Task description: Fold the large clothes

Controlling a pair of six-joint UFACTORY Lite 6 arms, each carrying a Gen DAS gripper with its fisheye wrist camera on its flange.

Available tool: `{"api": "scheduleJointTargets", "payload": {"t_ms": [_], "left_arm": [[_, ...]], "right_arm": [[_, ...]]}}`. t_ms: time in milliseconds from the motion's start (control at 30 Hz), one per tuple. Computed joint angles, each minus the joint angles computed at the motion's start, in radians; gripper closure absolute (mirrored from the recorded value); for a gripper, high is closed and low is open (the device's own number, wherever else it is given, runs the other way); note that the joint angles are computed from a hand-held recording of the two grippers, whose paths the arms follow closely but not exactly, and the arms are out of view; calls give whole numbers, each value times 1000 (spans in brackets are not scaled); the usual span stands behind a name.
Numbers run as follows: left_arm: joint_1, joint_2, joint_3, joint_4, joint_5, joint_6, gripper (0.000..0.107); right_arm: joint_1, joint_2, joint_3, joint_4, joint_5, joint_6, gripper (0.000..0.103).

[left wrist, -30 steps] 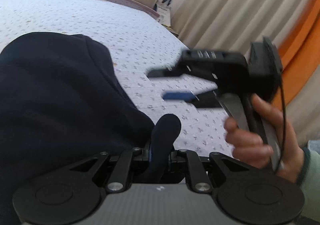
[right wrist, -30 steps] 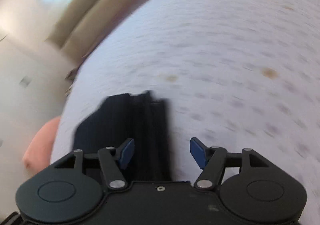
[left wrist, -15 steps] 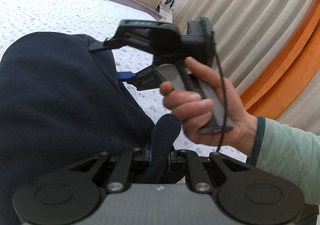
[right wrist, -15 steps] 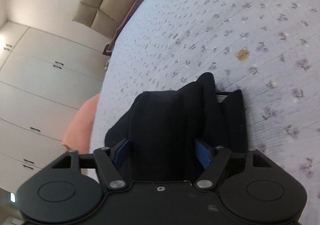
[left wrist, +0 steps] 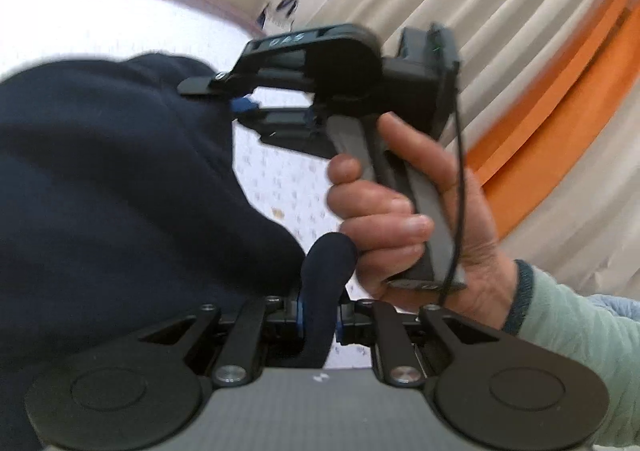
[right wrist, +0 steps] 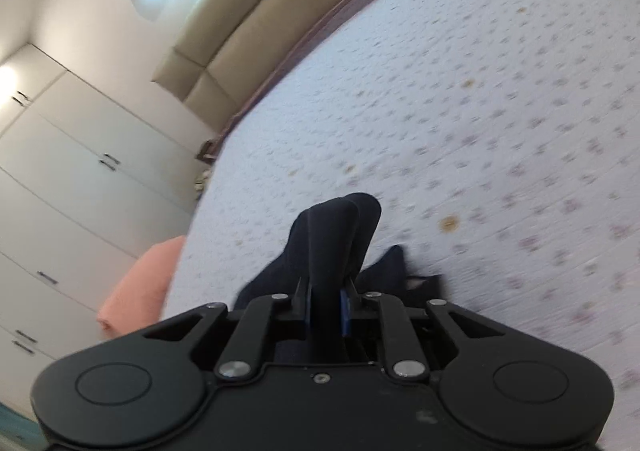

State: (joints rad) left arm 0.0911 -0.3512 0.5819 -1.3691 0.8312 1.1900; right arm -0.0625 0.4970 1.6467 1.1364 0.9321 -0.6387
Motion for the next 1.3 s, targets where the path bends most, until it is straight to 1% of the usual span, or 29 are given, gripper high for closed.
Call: {"api": "scheduleJointTargets", "payload": {"t_ms": [100,133,200,233,267,300,333,367,400,467,533,567,600,633,667,700,733,767,833,867,900,933,967,1000,1067,1167,1200,1267,1300], "left_arm": [[-48,102,-21,-16,-80,59,92],[-50,116,-36,-14,-88,91,93],[-59,102,-54,30,-89,122,91],[-69,81,-58,67,-92,119,89],[-73,60,-55,116,-85,105,85],[-58,42,-49,164,-50,99,84],[-13,25,-40,208,20,102,84],[63,0,-26,256,125,104,84],[150,-8,0,285,229,106,83],[345,-28,43,311,439,110,78],[554,-13,136,322,635,99,71],[638,-6,170,305,685,108,63],[700,-1,205,285,693,96,59],[731,-1,227,264,662,76,57],[738,-4,234,248,607,64,50],[720,-10,226,236,520,54,46],[688,6,217,227,452,62,46],[655,39,205,224,411,83,48],[560,104,184,273,313,80,59],[531,112,153,323,271,90,75],[519,77,100,340,221,142,84],[523,28,51,356,185,187,85],[549,-27,2,377,190,207,86],[583,-53,-19,391,213,197,92],[664,-82,-52,403,286,180,93],[667,-170,-80,421,291,148,92],[672,-199,-80,437,299,134,92],[643,-216,-83,443,263,119,92],[612,-190,-66,422,235,96,92]], "right_arm": [[4,65,-22,-55,-39,26,86],[13,89,-36,-58,-60,26,86],[45,130,-79,-63,-131,3,86],[50,143,-94,-52,-142,-7,84],[52,149,-112,-31,-149,-17,77],[50,142,-127,-27,-157,-12,64],[48,132,-131,-47,-162,11,54],[39,122,-121,-96,-154,55,35],[25,104,-115,-143,-141,85,26],[-9,23,-136,-228,-125,96,26],[-22,-87,-181,-320,-133,109,25],[-31,-157,-213,-357,-126,104,25],[-31,-237,-255,-376,-119,91,25],[-27,-305,-294,-385,-111,77,25],[-9,-390,-343,-396,-98,66,24],[27,-453,-382,-416,-95,67,24],[76,-505,-424,-443,-121,81,24],[146,-577,-488,-499,-174,121,26],[284,-645,-586,-620,-293,237,51],[335,-657,-625,-683,-339,293,84],[374,-661,-662,-750,-370,346,97],[400,-661,-706,-799,-400,381,97],[399,-676,-762,-806,-412,374,97],[385,-689,-813,-771,-421,337,98],[372,-732,-876,-750,-425,315,99],[364,-765,-891,-784,-377,348,100],[366,-773,-891,-802,-357,367,103],[354,-760,-862,-828,-288,384,103],[348,-758,-830,-839,-243,395,103]]}}
